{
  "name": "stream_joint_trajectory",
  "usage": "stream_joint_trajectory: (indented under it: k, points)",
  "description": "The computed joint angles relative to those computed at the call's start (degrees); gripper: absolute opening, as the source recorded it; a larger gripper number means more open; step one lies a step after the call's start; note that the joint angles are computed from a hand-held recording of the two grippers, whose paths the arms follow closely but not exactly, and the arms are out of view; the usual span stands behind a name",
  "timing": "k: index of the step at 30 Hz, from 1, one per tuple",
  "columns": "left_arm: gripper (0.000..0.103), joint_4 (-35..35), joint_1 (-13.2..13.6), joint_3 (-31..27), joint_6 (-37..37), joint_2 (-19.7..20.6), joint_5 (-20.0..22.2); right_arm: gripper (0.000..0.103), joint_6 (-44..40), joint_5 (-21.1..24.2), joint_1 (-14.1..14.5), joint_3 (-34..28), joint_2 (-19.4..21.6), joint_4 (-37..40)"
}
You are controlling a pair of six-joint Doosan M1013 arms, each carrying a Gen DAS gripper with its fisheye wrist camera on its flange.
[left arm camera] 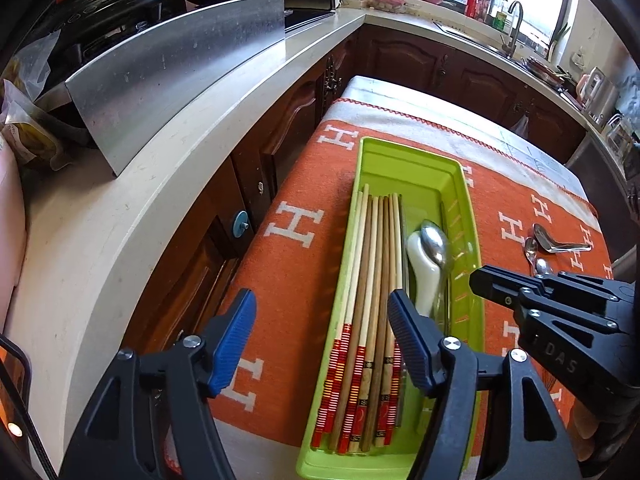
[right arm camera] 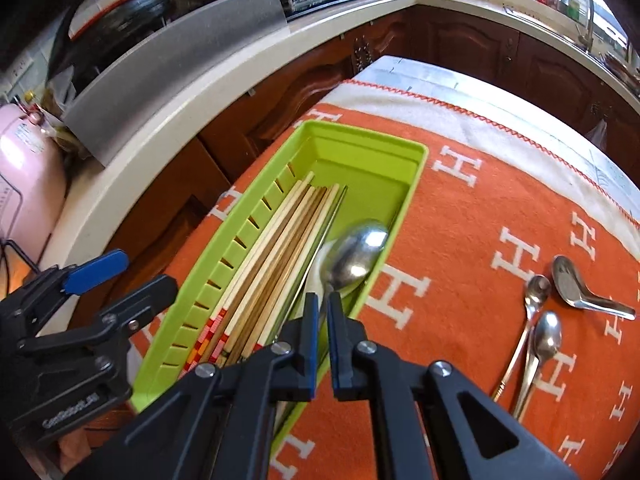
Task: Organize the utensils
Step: 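Release the metal chopstick in the tray with the left tool while the right tool places the silver spoon there, then move both open tools back over the remaining spoons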
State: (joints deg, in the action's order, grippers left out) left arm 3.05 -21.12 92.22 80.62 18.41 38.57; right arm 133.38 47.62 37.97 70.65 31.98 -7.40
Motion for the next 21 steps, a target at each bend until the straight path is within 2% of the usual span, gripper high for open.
stream_joint_trajectory:
  k: [13, 21]
  points:
    - [0.072, -0.9, -2.9, 1.2, 3.6, -1.9, -0.5, 0.005, 6.1, -4.7, 0.3, 9.4, -6.6, -1.1]
    - [0.072, -6.2, -5.7, -0.2, 9.0, -1.2, 1.9, 0.005, 12.3, -8.4, -1.4, 18.4, -13.0, -2.4]
